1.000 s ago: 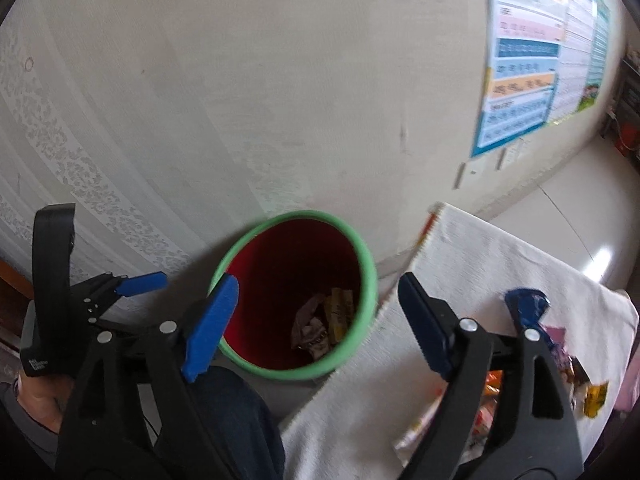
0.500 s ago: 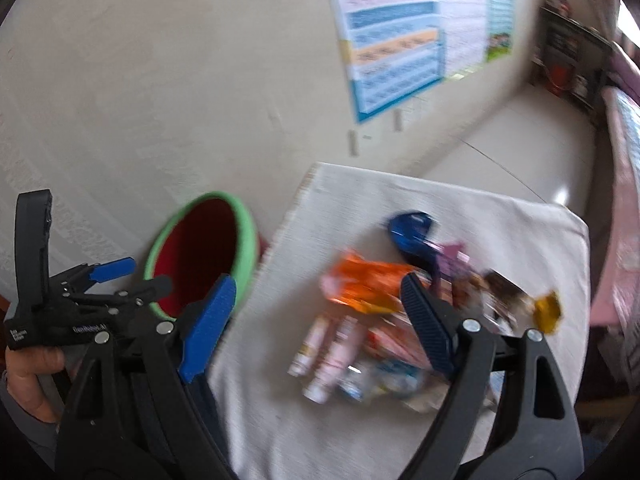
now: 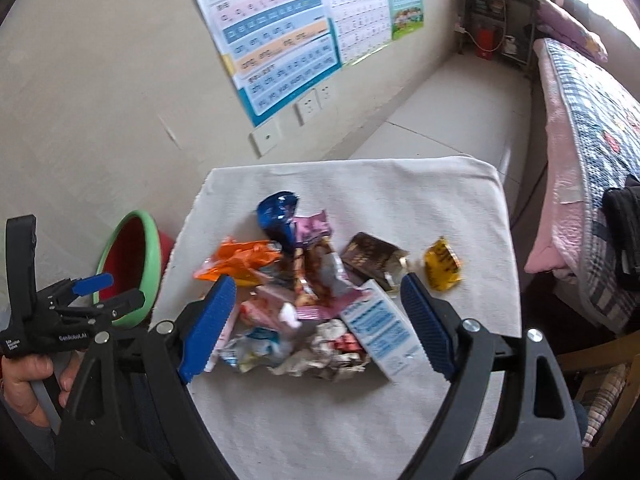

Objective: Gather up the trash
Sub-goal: 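Move both open tools back over the remaining trash on the table, then grasp the white-pink snack wrapper with the left tool while the right tool grasps the gold wrapper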

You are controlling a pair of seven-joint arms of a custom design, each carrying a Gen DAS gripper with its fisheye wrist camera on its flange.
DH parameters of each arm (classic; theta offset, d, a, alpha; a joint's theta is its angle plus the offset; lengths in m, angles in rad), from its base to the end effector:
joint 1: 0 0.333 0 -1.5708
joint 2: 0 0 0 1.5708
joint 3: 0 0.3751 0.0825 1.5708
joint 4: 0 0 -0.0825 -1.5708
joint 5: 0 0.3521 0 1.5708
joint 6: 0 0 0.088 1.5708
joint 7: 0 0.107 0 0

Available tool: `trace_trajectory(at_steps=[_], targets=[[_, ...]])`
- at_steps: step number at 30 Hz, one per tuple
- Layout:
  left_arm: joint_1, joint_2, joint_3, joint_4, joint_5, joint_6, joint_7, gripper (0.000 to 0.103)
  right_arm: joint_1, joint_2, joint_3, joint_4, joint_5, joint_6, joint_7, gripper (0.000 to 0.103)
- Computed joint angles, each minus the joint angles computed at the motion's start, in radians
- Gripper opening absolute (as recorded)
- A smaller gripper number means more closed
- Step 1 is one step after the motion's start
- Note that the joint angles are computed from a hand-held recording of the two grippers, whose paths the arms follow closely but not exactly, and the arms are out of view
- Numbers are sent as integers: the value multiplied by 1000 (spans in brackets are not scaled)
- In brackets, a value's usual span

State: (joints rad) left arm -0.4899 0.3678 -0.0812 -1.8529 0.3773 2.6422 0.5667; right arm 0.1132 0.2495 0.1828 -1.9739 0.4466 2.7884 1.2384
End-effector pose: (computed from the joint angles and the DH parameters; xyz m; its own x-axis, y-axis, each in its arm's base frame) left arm 0.5580 -0.3618 0.4439 0.1108 -0.9793 0.1694 -0.8891 -0.1739 -0.4234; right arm 0.6119 0.1553 0.4825 0.2892 -0.9322 -0.2175 -0.8267 -0.1287 -0.5477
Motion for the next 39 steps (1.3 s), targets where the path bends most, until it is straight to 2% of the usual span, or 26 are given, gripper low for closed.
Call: trace_trajectory(at_steps=[12, 16, 19, 28, 30, 31, 32, 35, 39], targets=[[2, 99, -19, 115, -86, -80, 91, 93, -34, 54, -40, 29, -77, -34, 54, 83], [2, 144, -24, 154, -126, -138, 131, 93, -48, 76, -38, 41, -102, -51, 71, 83], [23, 175, -43, 166, -191, -152, 169, 93, -56, 89, -34, 50, -113, -59, 78, 83], [28, 243, -42, 208, -274, -185, 237, 91, -67, 145, -33, 100, -159, -90, 111, 83], [34, 253, -46, 211, -293, -186, 254, 85, -68, 160, -34, 113, -171, -99, 118, 83], [35, 255, -47, 209, -301, -182, 260, 75, -69, 167, -35, 120, -177, -102, 122, 83], [39, 256, -50, 203, -313, -175, 267, 59, -69, 174, -36, 127, -183, -105, 125, 83], [61, 252, -71, 179, -364, -133, 306, 35, -71, 201, -40, 157, -204, -118, 138, 83], [41, 230, -45, 153, -362, -106, 300, 27, -70, 238, -47, 198, -237, -130, 159, 83]])
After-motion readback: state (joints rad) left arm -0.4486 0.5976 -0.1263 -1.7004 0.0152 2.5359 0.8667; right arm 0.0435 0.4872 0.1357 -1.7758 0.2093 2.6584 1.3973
